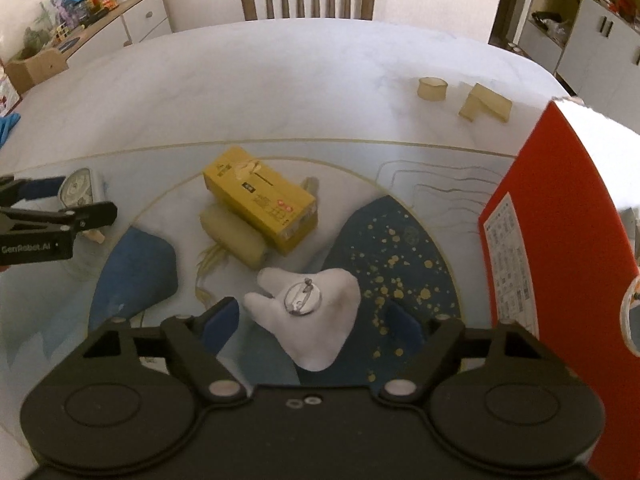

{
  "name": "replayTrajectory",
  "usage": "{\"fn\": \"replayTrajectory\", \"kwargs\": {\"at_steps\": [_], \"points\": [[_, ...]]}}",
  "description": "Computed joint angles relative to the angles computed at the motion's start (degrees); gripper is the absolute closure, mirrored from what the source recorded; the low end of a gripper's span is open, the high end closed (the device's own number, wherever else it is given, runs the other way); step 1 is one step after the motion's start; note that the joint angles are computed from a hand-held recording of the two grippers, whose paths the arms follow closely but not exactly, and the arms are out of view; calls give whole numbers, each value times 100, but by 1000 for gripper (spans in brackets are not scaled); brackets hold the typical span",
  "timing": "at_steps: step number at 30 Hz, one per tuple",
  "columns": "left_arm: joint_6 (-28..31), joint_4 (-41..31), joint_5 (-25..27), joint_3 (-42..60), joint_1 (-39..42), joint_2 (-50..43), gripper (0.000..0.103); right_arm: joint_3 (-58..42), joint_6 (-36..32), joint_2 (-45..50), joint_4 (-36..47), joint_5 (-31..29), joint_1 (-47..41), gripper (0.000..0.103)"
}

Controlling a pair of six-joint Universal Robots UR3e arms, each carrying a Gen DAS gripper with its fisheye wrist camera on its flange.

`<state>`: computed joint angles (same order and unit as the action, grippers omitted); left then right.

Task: Organize objects
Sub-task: 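Lower the left gripper onto the tape dispenser while the right approaches the plush tooth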

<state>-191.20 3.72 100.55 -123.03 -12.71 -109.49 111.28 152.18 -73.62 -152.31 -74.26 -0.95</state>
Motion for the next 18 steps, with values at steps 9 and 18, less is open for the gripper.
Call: {"fn": "replayTrajectory", "kwargs": {"at_steps": [9,18], "points": [[-4,-50,-86,-45,29,73,17,111,-35,-114,-135,-37,60,49],[-339,-173,-288,-400,23,493,17,541,-178,-931,423,323,-340,50]]}}
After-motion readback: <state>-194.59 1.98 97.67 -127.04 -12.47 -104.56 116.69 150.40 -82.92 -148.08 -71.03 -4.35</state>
